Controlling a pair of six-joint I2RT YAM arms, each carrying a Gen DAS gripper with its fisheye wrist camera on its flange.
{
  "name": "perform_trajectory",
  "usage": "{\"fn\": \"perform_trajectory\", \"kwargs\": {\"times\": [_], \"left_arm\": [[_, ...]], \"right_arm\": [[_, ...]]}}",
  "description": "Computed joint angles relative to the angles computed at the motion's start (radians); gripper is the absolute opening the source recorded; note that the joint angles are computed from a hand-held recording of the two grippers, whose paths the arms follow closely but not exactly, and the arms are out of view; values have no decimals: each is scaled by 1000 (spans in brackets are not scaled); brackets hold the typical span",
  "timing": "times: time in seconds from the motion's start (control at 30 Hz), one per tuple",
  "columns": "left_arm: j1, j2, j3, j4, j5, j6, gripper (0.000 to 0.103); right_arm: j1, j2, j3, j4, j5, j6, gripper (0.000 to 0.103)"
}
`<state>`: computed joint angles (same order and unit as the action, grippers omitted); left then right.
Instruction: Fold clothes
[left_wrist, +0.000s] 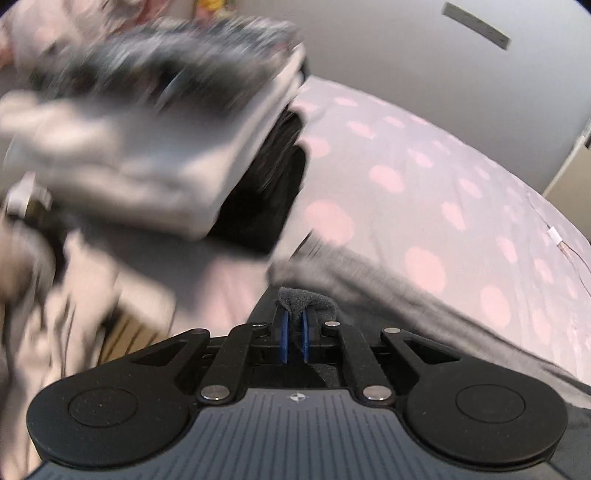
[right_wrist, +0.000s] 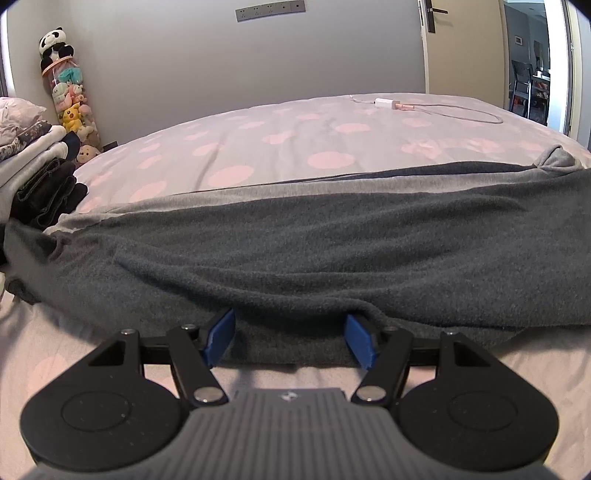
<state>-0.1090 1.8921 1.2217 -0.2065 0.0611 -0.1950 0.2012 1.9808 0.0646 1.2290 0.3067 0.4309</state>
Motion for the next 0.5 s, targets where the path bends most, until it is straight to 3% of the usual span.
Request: {"fn": "perform_trajectory", "kwargs": {"times": [0.17,0.27,0.5], "left_arm": [[-113,16,213,-121,-60,60,8],[-162,-23,278,-126,-53,89,8],[-120,-43,196,-109,-105,75,8]], "right_arm": [[-10,8,-2,16,-13,4,69],[-23,24,-15,60,-27,11,69],[-37,15,-25,73,-45,18,69]]}}
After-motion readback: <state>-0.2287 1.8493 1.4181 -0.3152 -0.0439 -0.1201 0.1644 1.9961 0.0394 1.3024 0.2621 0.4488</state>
